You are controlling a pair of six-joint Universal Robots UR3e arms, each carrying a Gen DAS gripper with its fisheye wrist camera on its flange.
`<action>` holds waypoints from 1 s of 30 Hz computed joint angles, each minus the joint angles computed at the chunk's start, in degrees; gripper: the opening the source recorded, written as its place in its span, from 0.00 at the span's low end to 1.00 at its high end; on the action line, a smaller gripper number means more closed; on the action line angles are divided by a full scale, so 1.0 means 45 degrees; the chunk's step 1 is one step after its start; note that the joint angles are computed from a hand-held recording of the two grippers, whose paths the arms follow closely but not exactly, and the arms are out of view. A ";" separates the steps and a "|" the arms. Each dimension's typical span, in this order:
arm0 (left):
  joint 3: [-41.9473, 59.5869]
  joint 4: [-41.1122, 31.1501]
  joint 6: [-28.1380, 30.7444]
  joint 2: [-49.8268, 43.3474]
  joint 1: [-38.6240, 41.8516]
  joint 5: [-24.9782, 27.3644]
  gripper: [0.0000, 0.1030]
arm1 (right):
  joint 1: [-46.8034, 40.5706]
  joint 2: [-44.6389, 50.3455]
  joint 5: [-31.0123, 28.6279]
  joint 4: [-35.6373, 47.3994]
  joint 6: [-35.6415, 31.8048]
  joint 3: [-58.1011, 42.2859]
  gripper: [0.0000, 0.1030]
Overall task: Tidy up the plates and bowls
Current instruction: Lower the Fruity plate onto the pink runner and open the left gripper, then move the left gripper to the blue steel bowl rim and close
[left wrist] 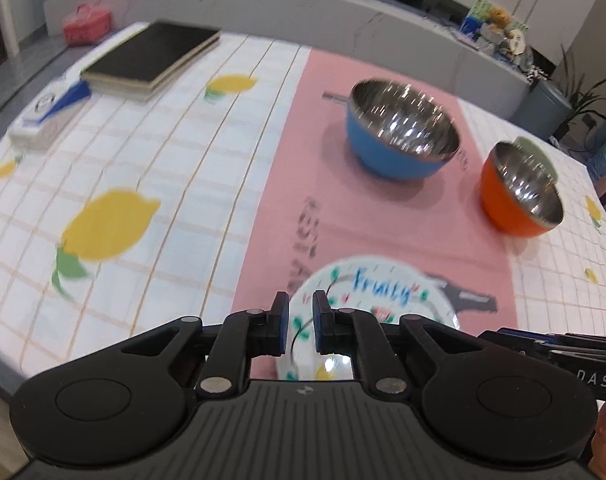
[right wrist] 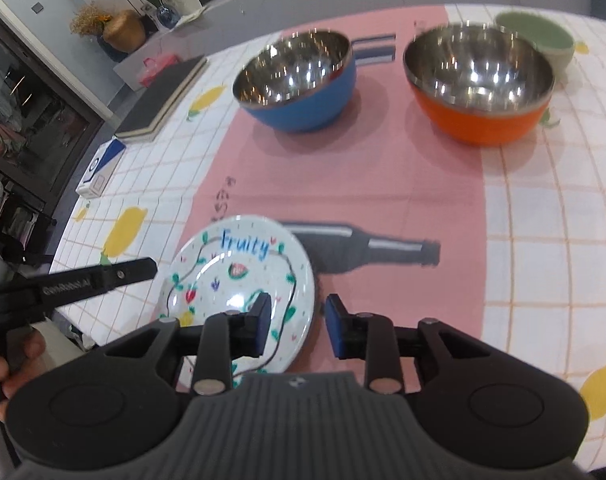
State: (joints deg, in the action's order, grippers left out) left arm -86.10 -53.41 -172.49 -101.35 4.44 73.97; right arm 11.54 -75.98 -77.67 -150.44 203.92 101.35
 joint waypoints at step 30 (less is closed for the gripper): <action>0.9601 0.0347 -0.2857 -0.7170 -0.1786 -0.0036 0.27 | -0.0999 0.4775 -0.0463 -0.0353 0.0937 -0.6777 0.41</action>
State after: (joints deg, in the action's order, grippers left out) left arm -42.89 -51.85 -185.35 -133.61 -3.59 73.81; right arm 7.05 -54.49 -79.75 -152.02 208.14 70.85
